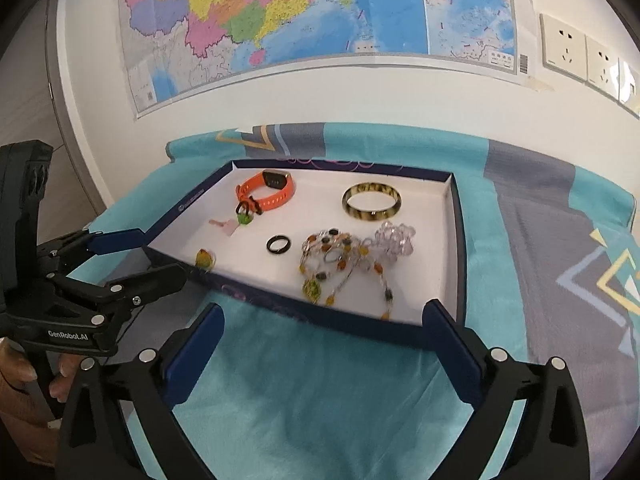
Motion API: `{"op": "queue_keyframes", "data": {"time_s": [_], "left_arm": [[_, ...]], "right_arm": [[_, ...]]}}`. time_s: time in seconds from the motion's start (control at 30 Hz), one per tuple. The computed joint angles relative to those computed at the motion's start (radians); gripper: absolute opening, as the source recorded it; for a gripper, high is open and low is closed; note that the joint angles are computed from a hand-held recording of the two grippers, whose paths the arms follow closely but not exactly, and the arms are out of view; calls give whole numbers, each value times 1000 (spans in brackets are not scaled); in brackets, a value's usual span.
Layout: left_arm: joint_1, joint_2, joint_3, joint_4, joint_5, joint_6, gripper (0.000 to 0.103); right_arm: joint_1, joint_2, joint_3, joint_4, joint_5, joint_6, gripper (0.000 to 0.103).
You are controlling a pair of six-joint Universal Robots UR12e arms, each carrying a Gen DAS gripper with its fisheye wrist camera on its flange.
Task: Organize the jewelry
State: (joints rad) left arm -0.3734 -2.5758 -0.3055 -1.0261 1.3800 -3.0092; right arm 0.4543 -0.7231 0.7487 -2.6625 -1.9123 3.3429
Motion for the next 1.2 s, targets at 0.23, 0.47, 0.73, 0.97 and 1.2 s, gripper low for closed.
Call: {"op": "queue_keyframes", "data": {"time_s": [0.23, 0.47, 0.73, 0.97, 1.2], "left_arm": [[-9, 61, -122, 66, 67, -50, 97], [-15, 86, -172, 89, 96, -54, 97], [-16, 94, -186, 99, 115, -63, 97], [-16, 99, -192, 102, 129, -70, 97], [-16, 103, -200, 111, 132, -74, 97]], "right_arm": [[22, 6, 2, -1, -70, -23, 96], [25, -2, 14, 13, -57, 8, 96], [27, -8, 27, 20, -53, 31, 96], [29, -8, 27, 23, -54, 29, 96], [30, -9, 29, 25, -52, 31, 96]]}}
